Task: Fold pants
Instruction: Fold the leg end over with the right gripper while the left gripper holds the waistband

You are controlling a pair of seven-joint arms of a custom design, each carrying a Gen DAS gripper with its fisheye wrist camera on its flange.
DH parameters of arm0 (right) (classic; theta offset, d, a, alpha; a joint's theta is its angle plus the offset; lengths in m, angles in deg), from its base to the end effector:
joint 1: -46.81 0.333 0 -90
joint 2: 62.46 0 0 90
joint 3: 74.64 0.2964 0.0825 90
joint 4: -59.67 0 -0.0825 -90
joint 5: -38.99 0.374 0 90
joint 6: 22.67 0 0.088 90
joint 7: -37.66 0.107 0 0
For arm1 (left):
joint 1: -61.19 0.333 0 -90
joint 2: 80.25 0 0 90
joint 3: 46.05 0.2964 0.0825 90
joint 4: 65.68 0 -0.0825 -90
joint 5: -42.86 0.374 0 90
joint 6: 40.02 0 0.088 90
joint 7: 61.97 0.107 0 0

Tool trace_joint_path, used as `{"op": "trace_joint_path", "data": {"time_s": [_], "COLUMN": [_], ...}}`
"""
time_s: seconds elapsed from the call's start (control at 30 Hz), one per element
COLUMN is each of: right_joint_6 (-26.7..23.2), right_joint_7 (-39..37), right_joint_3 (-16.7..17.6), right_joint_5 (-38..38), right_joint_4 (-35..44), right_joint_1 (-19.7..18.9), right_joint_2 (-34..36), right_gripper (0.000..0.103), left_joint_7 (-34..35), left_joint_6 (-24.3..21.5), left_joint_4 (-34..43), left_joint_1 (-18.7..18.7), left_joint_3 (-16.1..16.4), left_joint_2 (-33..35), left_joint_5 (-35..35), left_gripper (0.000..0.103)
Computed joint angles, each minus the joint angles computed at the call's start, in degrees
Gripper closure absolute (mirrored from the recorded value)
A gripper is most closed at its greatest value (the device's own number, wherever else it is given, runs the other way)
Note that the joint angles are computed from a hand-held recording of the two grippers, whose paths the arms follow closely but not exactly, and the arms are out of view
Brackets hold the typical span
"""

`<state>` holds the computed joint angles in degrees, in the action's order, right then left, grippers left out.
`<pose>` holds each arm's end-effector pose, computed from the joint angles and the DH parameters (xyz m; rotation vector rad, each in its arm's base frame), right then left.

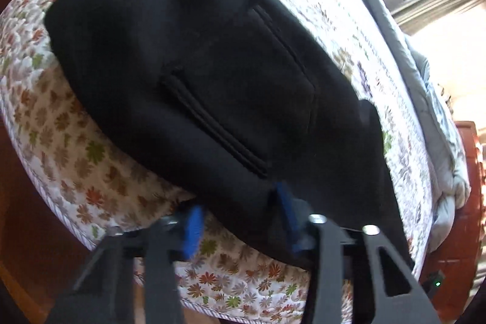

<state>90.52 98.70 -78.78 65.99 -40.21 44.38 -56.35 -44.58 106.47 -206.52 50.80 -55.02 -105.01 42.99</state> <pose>0.5980 -0.0382 0.5067 -2.1120 1.6731 0.1226 0.4268 -0.1545 0.4962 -2.8217 0.9451 -0.8022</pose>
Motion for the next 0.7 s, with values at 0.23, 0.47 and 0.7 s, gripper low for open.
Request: {"op": "trace_joint_path", "data": {"time_s": [0.23,0.47,0.7], "right_joint_6": [0.0,0.4,0.5], "right_joint_7": [0.1,-0.1,1.0], "right_joint_3": [0.1,0.1,-1.9], "right_joint_5": [-1.0,-1.4,-5.5], "right_joint_4": [0.2,0.3,0.3], "right_joint_1": [0.1,0.4,-1.6], "right_joint_2": [0.5,0.1,-2.5], "right_gripper": [0.055,0.048,0.040], "left_joint_7": [0.7,-0.9,8.9], "left_joint_6": [-0.3,-5.8,-4.1], "left_joint_4": [-0.7,3.8,13.8], "left_joint_1": [0.3,0.1,-6.8], "left_joint_3": [0.3,-1.9,-3.1], "left_joint_2": [0.7,1.9,10.8], "left_joint_5": [2.0,3.6,-0.7], "left_gripper": [0.075,0.052,0.041]}}
